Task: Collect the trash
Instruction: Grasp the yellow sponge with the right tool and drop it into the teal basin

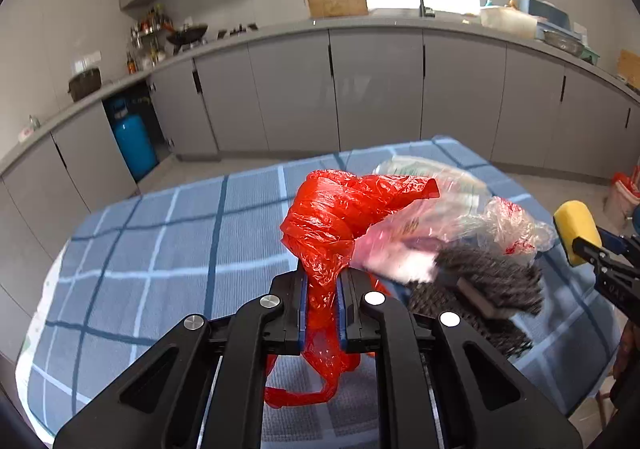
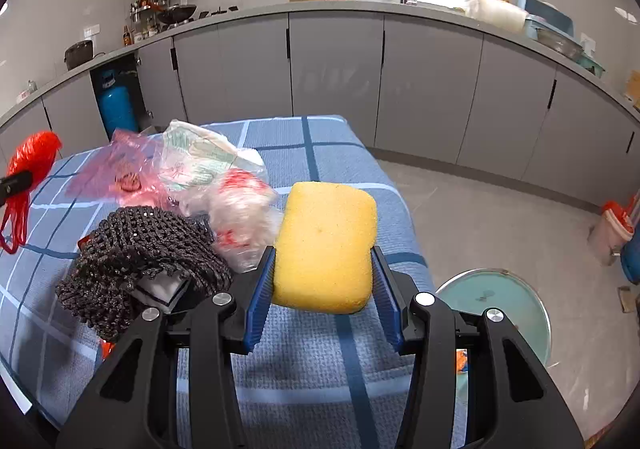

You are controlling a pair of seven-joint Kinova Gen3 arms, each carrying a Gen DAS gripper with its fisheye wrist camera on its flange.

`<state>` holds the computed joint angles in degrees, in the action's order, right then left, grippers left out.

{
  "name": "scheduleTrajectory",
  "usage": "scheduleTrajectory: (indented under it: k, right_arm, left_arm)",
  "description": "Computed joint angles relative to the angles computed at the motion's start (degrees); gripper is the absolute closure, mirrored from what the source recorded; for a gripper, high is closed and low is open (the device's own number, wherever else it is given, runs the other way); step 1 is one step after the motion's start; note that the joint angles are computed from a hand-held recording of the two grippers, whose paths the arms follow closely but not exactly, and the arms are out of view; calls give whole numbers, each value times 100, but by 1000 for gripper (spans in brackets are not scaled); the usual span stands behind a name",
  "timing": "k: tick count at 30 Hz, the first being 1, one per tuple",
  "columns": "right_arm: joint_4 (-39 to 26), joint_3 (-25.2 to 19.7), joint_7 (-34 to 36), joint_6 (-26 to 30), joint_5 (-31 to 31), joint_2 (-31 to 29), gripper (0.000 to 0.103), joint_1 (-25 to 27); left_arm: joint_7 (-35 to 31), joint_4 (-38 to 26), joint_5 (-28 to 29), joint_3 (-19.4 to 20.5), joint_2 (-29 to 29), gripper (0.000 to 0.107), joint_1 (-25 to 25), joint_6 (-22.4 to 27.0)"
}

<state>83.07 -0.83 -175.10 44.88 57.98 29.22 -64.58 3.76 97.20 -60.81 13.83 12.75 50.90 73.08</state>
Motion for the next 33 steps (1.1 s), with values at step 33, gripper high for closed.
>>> scheduleTrajectory:
  k: [33]
  right_arm:
    - [1845,-789,-2025,833,971,-1128,56,657]
  left_arm:
    - [-1890,-2265,-42,-839,1416,96,922,-1278]
